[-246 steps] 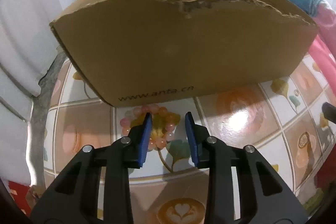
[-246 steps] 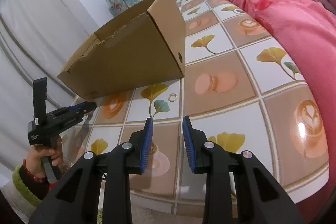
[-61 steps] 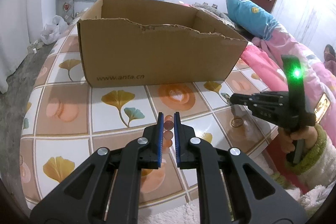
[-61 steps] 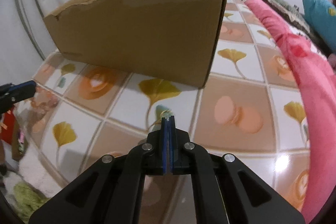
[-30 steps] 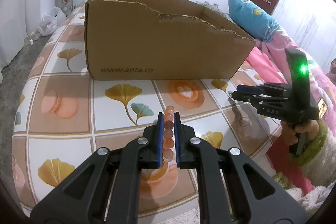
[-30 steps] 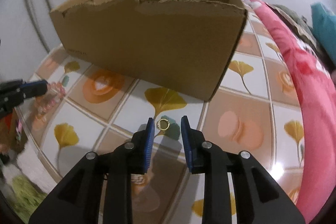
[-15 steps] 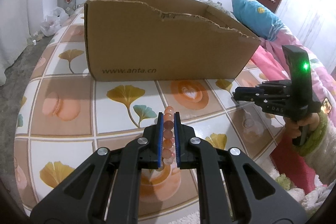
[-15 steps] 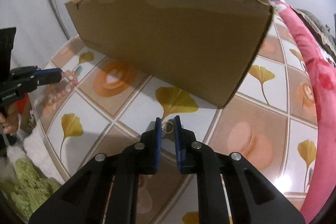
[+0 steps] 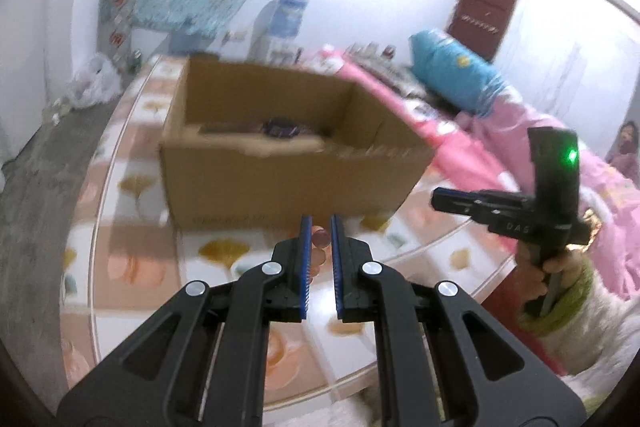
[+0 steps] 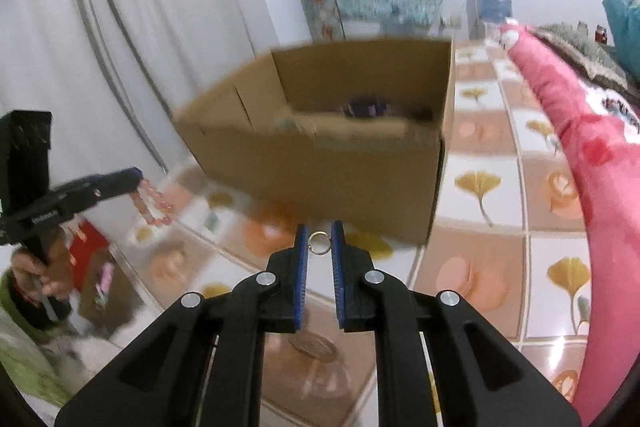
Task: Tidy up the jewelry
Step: 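Carry the bracelet and ring over the box with both tools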
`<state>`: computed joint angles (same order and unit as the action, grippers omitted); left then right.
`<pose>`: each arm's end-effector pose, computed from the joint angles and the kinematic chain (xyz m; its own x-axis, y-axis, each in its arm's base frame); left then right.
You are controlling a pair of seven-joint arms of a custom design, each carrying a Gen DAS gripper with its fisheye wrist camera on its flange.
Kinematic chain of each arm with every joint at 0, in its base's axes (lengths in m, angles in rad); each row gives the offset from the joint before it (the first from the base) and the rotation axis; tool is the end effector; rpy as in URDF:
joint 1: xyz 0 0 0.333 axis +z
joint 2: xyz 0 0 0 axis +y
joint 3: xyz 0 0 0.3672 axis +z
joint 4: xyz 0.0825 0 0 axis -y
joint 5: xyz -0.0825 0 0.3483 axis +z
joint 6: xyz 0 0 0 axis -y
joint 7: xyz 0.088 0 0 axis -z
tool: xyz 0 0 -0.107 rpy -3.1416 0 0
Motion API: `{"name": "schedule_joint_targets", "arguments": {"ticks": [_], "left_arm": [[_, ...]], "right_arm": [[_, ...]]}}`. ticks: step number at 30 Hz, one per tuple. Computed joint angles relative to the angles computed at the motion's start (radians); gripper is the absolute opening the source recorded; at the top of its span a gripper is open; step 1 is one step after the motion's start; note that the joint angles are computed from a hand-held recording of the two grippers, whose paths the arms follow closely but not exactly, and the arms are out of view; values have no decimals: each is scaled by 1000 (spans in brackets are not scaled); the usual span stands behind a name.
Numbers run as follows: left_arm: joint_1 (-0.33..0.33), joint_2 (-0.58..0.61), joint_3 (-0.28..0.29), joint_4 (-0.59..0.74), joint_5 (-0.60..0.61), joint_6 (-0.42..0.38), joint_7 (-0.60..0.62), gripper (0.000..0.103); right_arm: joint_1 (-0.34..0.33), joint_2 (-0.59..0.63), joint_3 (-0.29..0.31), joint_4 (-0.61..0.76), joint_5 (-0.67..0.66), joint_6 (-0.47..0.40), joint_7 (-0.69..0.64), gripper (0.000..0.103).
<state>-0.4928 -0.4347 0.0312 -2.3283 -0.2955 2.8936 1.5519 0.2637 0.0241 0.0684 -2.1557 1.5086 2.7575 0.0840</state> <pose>0.3794 -0.1658 0.6820 -0.3328 -0.8927 0.3037 -0.6088 -0.0425 -0.7921 0.5185 0.1347 0.4930 0.5775 -0.7813 -0.2367 -0.5704 -0.1787 -0.8017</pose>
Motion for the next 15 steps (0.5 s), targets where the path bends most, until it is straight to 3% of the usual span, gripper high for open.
{"name": "schedule_joint_targets", "arguments": {"ticks": [5,9,11,15], "left_arm": [[-97,34,65,113,-83,-4,110,9],[-120,86,91,233,-163,-42,218,9],[-115,116,97,285,-201,-65,261,9],[-65,189,82,382,-232,-116,299,9]], "right_arm": [[-3,-40,-7,35,66,-42,-43,12],[-6,-28,-12,103,43,-63,-17,12],[-4,-3,-8,149,-4,-43,30,12],[-12,88,-7,272,-279,-79,300,12]]}}
